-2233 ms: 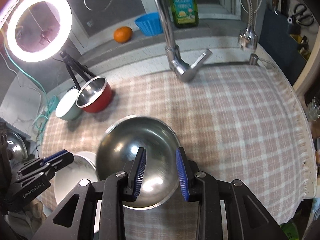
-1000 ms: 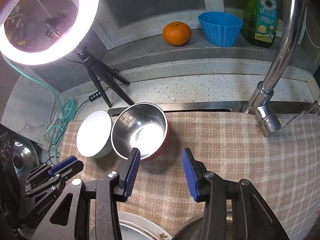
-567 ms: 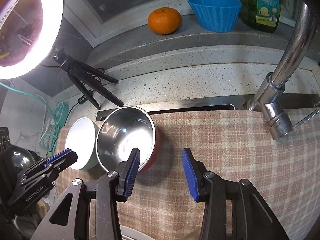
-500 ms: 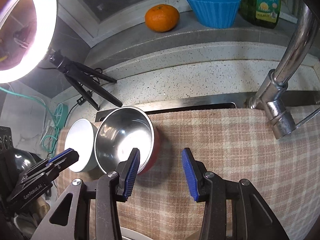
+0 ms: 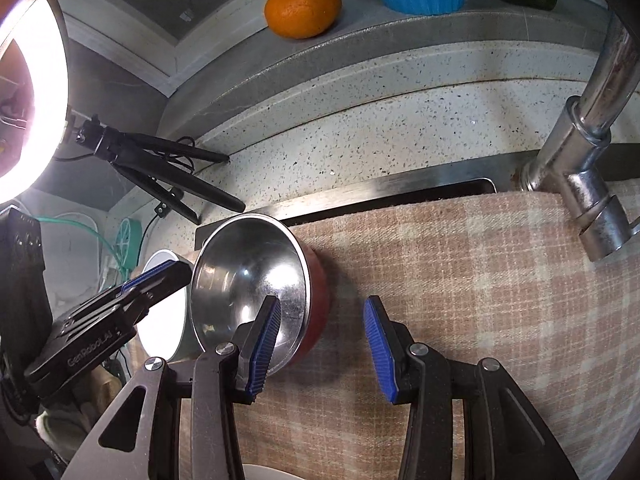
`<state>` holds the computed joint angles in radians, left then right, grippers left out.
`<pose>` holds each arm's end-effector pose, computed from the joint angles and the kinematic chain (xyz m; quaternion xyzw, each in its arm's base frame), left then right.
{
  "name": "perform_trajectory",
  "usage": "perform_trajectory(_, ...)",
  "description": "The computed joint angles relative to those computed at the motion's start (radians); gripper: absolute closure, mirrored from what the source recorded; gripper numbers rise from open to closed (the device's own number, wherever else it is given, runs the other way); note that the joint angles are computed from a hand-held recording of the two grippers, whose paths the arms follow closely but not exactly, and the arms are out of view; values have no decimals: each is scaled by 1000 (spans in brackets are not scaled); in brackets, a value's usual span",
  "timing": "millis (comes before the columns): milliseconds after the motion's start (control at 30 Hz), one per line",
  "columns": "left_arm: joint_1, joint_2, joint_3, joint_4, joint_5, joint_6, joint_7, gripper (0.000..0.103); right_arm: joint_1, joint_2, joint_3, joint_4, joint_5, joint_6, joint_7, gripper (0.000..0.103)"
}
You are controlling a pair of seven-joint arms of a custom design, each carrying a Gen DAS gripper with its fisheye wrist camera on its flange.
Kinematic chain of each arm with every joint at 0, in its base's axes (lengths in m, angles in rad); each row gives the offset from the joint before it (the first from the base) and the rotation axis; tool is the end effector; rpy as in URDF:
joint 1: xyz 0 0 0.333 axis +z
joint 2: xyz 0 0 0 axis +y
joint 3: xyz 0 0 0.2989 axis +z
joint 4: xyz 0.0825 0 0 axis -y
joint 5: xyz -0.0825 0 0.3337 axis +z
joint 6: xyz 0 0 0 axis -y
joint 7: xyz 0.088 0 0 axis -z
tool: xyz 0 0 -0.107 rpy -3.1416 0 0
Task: Organize plates and bowls
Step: 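Move both grippers to the red steel bowl and grasp its rim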
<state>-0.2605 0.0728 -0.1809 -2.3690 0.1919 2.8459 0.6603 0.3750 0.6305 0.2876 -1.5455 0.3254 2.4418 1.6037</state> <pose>0.4519 -0.2240 0.3593 -0.7878 0.5809 -0.1954 0.0612 0.5555 0.3876 0.3372 -0.7897 0.5641 0.1224 0.2077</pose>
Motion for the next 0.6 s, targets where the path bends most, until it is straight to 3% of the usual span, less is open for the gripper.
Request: perform_trajectory(600,-34,81,28,111,61,-88,15,86,1,20,0,21,-3,-31,8,72)
